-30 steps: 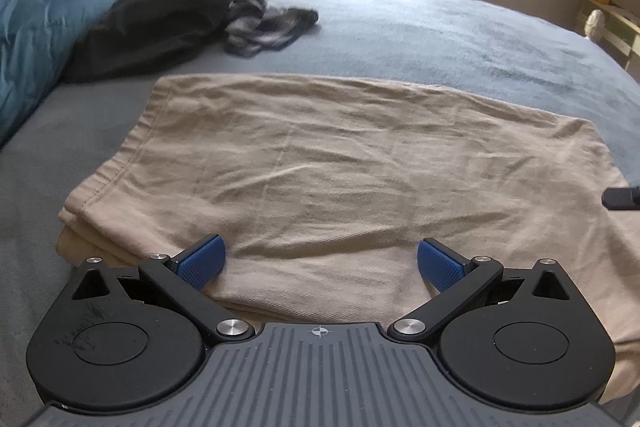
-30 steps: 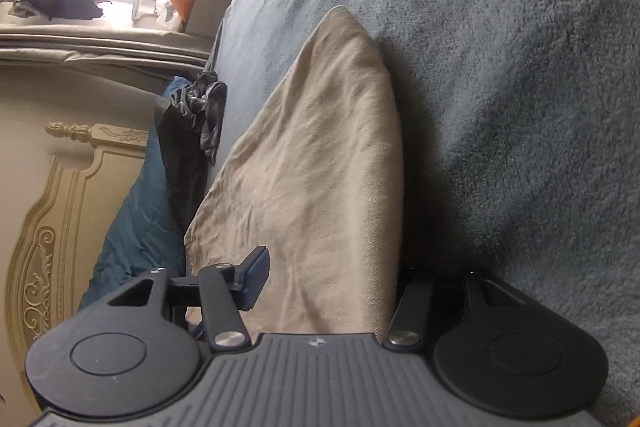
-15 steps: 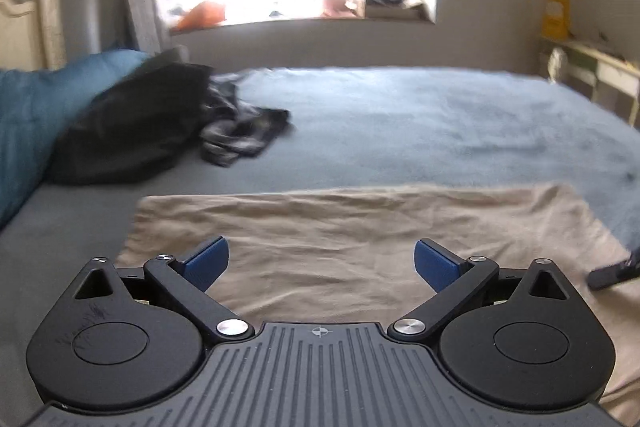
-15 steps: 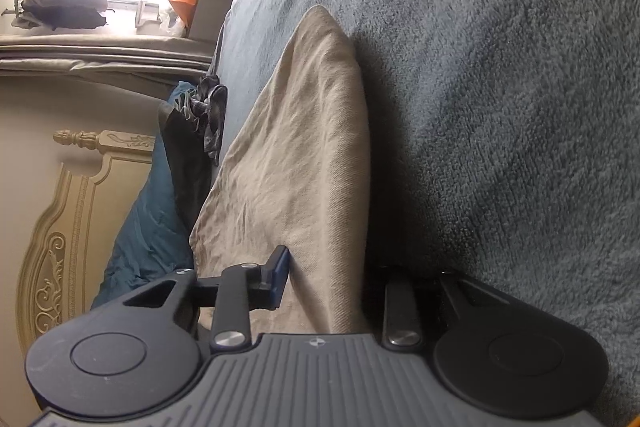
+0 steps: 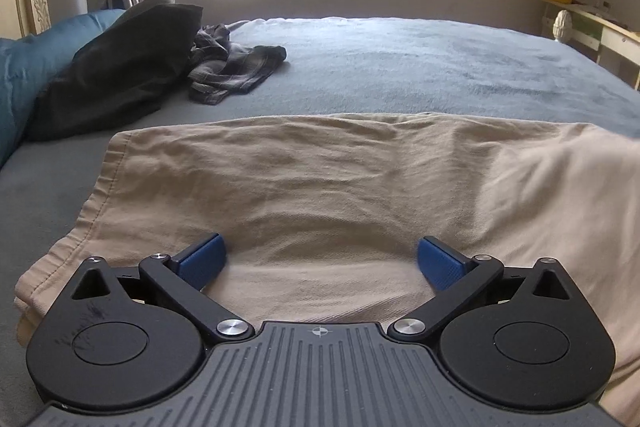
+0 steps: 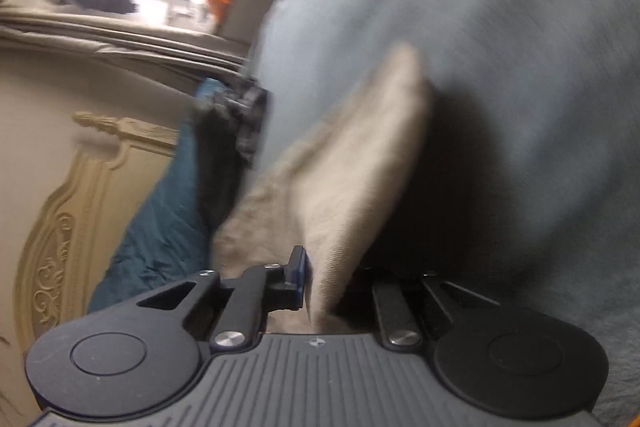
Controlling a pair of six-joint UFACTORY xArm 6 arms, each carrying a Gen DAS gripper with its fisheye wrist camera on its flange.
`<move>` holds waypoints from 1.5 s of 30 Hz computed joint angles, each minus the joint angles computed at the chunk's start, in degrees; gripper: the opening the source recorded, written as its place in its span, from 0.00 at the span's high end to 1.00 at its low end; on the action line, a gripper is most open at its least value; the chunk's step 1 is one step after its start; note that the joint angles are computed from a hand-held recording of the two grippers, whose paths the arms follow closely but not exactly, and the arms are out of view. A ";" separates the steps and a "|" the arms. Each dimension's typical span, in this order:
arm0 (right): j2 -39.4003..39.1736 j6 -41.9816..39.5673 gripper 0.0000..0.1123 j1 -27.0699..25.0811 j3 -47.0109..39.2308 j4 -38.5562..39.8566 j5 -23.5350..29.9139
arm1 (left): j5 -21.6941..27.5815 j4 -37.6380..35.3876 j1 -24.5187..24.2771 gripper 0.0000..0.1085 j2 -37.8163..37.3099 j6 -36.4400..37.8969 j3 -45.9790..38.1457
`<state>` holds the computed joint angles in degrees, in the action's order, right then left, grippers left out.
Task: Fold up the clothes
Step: 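Roll the right gripper and close it on the folded beige trousers' edge, then lift the gripped trousers with the right gripper off the bed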
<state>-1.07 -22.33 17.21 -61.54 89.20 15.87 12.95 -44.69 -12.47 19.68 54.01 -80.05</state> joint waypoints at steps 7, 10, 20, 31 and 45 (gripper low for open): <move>4.48 17.55 0.91 1.38 -12.13 -27.03 2.39 | 0.62 -1.76 0.32 0.05 -0.22 1.64 -0.03; 6.05 23.34 0.91 1.85 -15.89 -35.95 4.46 | 2.37 -0.50 1.30 0.05 -0.96 -0.42 -0.34; 2.62 32.65 0.91 3.12 -11.74 -41.84 2.94 | 17.72 9.21 3.04 0.05 9.05 -8.73 -20.30; 0.76 26.98 0.91 3.85 -6.59 -27.87 -1.10 | 24.90 28.02 1.85 0.05 25.84 -30.17 -45.04; 1.73 29.94 0.91 3.99 -7.05 -27.90 -1.44 | 8.61 4.33 1.16 0.05 -9.35 5.98 8.06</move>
